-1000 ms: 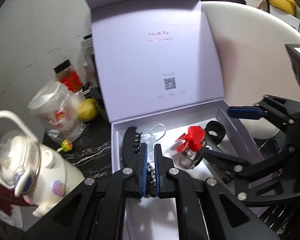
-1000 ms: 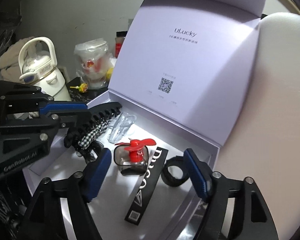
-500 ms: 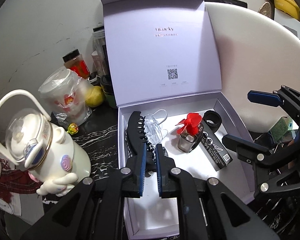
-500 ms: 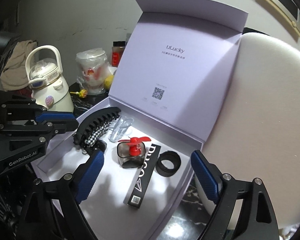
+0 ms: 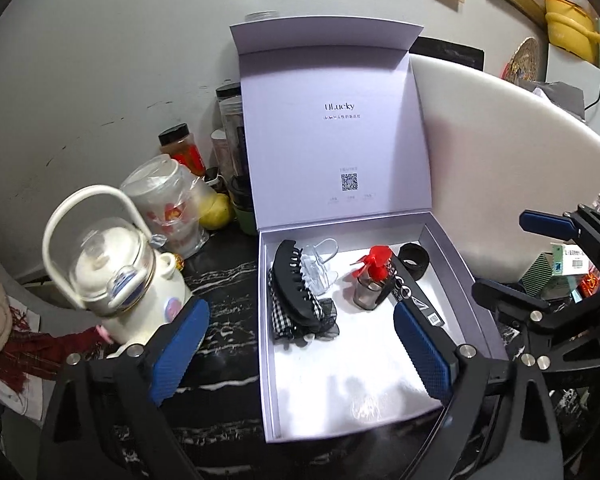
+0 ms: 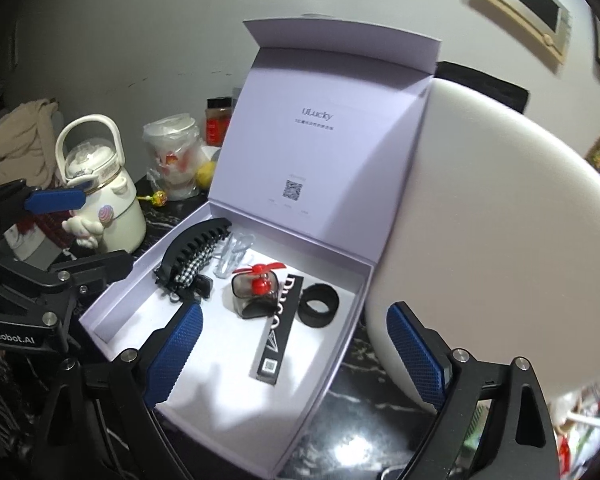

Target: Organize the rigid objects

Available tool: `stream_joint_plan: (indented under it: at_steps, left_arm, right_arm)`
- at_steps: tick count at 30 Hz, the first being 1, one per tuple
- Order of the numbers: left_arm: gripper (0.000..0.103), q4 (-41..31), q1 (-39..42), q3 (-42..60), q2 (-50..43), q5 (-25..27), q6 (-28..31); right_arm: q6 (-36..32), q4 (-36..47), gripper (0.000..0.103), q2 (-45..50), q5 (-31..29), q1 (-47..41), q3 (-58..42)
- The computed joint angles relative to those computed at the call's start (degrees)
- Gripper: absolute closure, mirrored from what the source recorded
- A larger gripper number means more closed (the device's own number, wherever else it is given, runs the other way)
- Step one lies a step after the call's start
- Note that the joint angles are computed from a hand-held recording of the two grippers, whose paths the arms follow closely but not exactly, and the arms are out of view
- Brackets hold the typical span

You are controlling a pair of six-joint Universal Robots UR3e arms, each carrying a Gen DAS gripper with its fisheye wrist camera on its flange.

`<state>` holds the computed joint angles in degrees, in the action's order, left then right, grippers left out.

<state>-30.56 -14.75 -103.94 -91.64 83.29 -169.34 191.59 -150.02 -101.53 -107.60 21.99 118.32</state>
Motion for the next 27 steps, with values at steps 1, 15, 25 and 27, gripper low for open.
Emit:
stream_joint_plan:
  at_steps: [1,15,25,27]
  left_arm:
    - [0.008,-0.4,0.2,-0.6,1.0,-0.1,0.1]
    - [0.007,-3.3,1.1,-8.2,12.3,0.3,-1.1]
    - [0.007,-3.8,-0.4,-12.9,18.7,3.3,-2.4]
    - [0.007,-4.5,-0.3,-13.6,19.9,3.0,-2.5]
  right_arm:
    - [0.5,0.5,0.007,-0.5,-0.2,0.2,0.0]
    - [9.9,9.0,0.002,-6.8,-10.6,10.1,-0.7]
    - [16.8,14.7,0.001,-9.4,-16.4,16.4,-1.6]
    - [18.7,16.2,0.001,-9.9,-17.9,18.0,-1.7]
